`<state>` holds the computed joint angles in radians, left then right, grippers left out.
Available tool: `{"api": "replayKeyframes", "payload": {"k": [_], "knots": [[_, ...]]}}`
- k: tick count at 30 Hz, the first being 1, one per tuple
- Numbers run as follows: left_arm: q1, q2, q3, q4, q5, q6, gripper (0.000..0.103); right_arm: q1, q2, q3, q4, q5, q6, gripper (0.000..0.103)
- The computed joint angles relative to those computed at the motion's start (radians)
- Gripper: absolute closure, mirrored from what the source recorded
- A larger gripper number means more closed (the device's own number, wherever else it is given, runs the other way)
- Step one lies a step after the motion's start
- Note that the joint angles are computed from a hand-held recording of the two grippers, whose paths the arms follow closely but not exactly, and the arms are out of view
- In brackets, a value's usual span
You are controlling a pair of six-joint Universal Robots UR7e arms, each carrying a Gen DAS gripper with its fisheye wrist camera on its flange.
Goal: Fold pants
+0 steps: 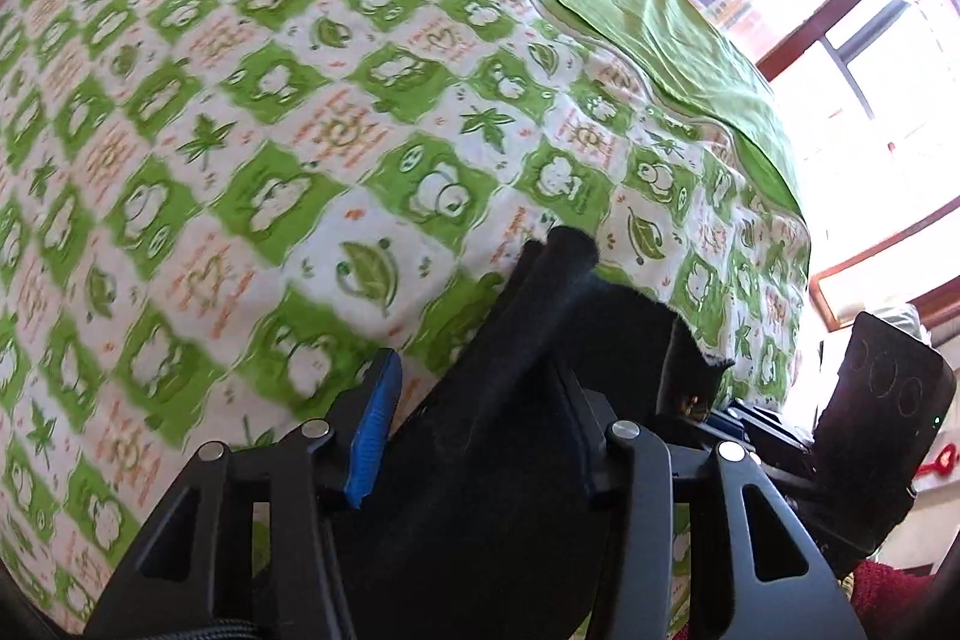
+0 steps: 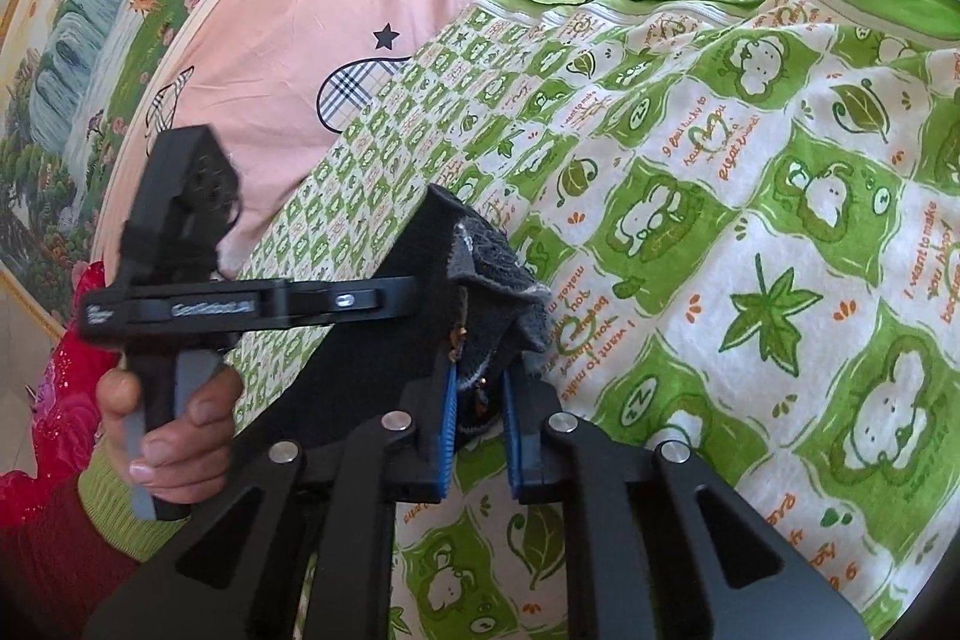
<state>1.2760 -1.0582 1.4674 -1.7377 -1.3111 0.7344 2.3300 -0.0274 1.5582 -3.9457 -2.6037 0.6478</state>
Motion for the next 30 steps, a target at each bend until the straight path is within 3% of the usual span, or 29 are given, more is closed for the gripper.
{"api": "replayKeyframes", "payload": {"k": [2, 6, 9, 19, 24, 30], "knots": [[-0.006, 0.008, -0.003, 0.015, -0.005, 0.007, 0.057, 0.000, 0.001, 0.004, -0.013, 0.004, -0.009, 0.089], [-0.016, 0.004, 0.012, 0.029, -0.022, 0.058, 0.083, 0.000, 0.006, 0.004, -0.027, 0.006, -0.021, 0.089], [-0.021, -0.025, 0.051, -0.017, -0.024, 0.104, 0.091, -0.001, 0.006, 0.004, -0.039, 0.013, -0.027, 0.089], [0.009, -0.090, -0.012, 0.030, -0.150, 0.101, 0.093, 0.029, 0.001, -0.042, -0.111, 0.070, -0.170, 0.089], [0.034, -0.133, -0.054, 0.064, -0.213, 0.081, 0.094, 0.042, 0.004, -0.087, -0.142, 0.184, -0.268, 0.089], [0.074, -0.178, -0.114, 0.106, -0.279, 0.073, 0.094, 0.057, 0.022, -0.172, -0.080, 0.298, -0.350, 0.089]]}}
